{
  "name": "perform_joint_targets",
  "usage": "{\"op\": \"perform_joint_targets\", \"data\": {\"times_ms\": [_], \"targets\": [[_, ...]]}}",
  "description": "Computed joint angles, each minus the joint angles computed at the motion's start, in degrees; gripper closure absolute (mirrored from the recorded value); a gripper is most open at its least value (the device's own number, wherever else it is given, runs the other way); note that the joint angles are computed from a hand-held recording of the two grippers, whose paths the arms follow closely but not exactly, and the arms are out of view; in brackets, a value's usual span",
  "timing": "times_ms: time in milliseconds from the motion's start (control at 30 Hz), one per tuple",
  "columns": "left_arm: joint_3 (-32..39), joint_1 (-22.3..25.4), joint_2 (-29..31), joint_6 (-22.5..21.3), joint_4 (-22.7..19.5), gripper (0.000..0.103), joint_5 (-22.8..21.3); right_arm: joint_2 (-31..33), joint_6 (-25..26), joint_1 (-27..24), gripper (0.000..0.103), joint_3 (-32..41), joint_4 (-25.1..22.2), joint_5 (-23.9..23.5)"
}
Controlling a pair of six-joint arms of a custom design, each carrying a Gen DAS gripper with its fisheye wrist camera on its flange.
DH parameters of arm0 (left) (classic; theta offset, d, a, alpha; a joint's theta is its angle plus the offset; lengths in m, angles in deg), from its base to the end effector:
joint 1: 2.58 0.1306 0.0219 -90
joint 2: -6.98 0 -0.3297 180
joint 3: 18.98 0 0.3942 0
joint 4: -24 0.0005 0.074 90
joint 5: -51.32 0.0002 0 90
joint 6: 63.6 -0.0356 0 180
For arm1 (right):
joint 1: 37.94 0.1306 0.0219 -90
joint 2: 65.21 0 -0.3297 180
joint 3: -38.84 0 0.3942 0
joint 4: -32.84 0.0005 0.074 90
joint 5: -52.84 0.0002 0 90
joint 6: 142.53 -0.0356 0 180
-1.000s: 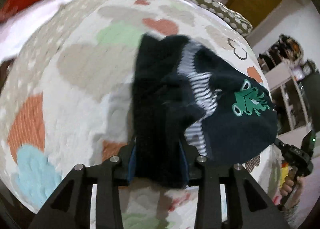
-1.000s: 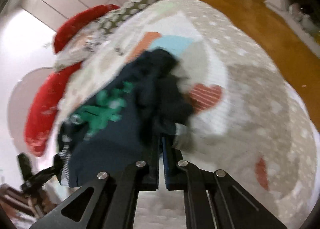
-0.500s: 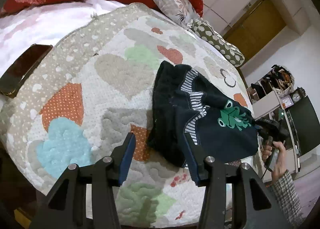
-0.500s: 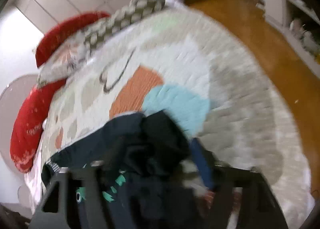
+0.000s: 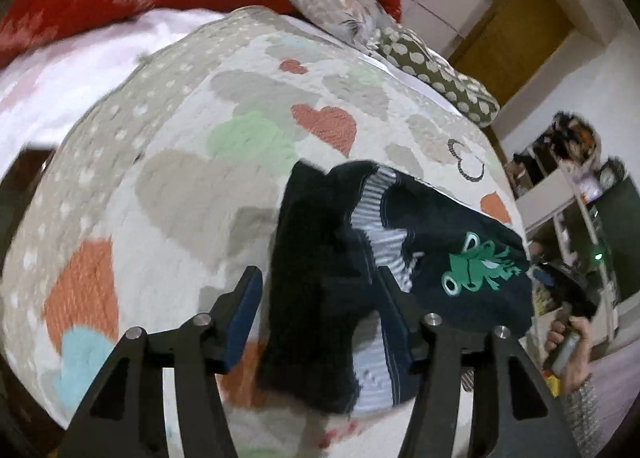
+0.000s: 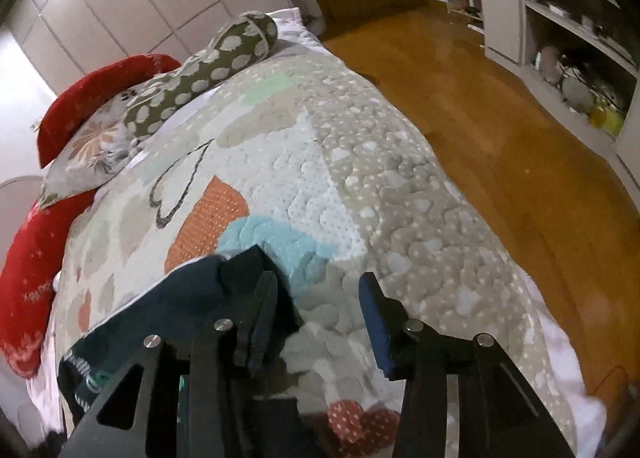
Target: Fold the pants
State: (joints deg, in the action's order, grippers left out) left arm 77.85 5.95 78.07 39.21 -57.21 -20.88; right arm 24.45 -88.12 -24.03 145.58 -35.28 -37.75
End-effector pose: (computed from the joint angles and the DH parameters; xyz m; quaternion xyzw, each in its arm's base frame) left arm 0.3292 0.0379 0.5247 -0.1296 0.9356 -0.1586 0.2875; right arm 0.4519 0.1118 0.4907 0.1756 0.9262 0.1440 0.3008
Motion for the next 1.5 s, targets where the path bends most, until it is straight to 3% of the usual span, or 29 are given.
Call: {"op": "perform_joint_targets", "data": {"times_ms": [133, 167, 200, 300, 400, 567, 667, 733, 800, 967, 1033, 1100, 1133, 1167, 1233, 1500], "targets": [[5.88, -3.99, 5.39, -3.65, -1.31, 0.044, -3.99, 0.33, 6.03, 0.78, 0.057, 1.49, -1.17, -1.16], [7.63, -5.13, 6.94, -5.06, -1.80, 0.039, -3.99, 0.86, 7.33, 1.06, 0.057, 2.26, -1.33, -1.70], [8.86, -5.91, 8.09, -6.24, -2.10, 0.034, -3.70, 1.09, 8.85, 1.37, 0.057, 2.79, -1.42, -2.31], [14.28, -8.18, 13.87, -11.35, -3.52, 0.031, -2.73, 3.42, 12.46, 2.30, 0.055, 5.89, -2.22, -4.25], [19.56, -8.37, 20.35, -14.01, -5.74, 0.031, -0.85, 7.59, 16.02, 3.38, 0.044, 10.61, -3.77, -5.70], [24.30, -7.78, 28.37, -15.58, -7.63, 0.031, 0.25, 16.70, 22.35, 5.36, 0.042, 21.05, -8.70, -4.66], [25.30, -7.73, 31.09, -17.53, -8.18, 0.031, 1.01, 21.81, 26.36, 6.42, 0.041, 27.25, -12.06, -3.64], [25.32, -7.90, 31.95, -18.92, -8.26, 0.023, 2.12, 25.78, 28.64, 6.72, 0.039, 32.16, -14.76, -4.10], [25.66, -8.04, 32.57, -19.71, -8.71, 0.008, 3.52, 29.81, 30.22, 7.05, 0.037, 37.37, -17.62, -4.50], [26.69, -9.61, 33.73, -22.31, -10.00, 0.006, 0.49, 34.00, 33.02, 8.53, 0.020, 42.66, -20.03, -3.44], [26.97, -10.19, 33.78, -22.32, -10.22, 0.014, -1.96, 34.22, 34.67, 9.20, 0.020, 43.03, -20.77, -3.71], [26.02, -11.46, 32.58, -23.41, -8.71, 0.059, -8.60, 33.52, 36.88, 10.11, 0.027, 41.98, -20.91, -3.78], [26.03, -11.49, 32.31, -24.10, -8.63, 0.068, -9.10, 32.93, 38.26, 10.69, 0.044, 41.02, -20.58, -3.45], [26.40, -11.18, 32.23, -24.36, -9.07, 0.091, -7.88, 32.67, 38.95, 11.19, 0.052, 40.63, -20.38, -2.91], [27.00, -10.80, 32.09, -24.23, -9.40, 0.097, -7.13, 32.61, 39.34, 11.85, 0.096, 40.84, -20.80, -3.39], [26.54, -10.63, 28.40, -21.63, -6.42, 0.097, -7.75, 29.31, 36.76, 13.75, 0.097, 39.40, -17.34, 0.92]]}}
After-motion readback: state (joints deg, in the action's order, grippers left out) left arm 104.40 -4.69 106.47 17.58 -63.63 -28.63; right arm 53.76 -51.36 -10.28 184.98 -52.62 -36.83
